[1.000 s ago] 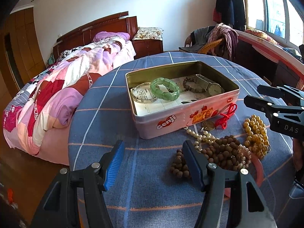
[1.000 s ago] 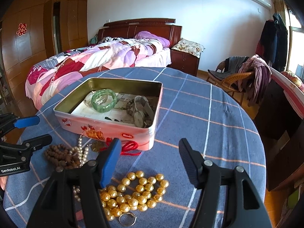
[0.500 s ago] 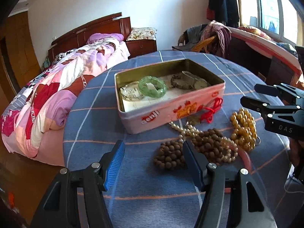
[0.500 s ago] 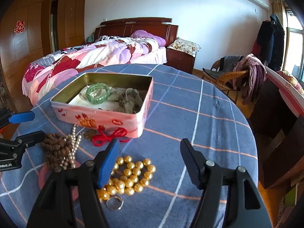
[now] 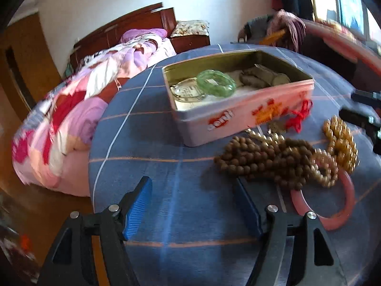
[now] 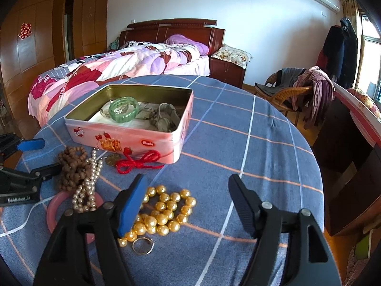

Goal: Organize jewelry

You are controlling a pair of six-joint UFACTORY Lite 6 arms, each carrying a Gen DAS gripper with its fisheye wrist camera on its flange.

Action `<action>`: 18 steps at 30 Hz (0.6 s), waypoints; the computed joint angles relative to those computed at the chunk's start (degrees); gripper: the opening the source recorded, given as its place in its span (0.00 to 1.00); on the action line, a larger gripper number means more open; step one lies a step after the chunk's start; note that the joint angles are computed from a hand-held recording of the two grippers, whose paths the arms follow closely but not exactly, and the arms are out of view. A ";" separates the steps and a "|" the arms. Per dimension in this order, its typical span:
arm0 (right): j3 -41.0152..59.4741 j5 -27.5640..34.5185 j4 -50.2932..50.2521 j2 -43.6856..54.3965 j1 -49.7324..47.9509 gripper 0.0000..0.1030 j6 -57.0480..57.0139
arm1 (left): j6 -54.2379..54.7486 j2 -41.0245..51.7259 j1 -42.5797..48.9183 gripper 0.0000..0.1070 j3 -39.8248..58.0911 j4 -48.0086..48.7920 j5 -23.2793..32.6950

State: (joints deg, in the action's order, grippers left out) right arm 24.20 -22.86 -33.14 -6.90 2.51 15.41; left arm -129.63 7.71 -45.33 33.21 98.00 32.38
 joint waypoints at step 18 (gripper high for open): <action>-0.87 -1.23 -1.65 0.26 -3.80 0.77 2.36 | 9.67 3.39 -8.04 0.68 12.39 -8.83 -0.07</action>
State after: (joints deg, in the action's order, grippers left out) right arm 23.34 -24.09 -34.79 -6.64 -1.29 17.77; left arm -119.96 11.10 -53.37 45.60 89.17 32.30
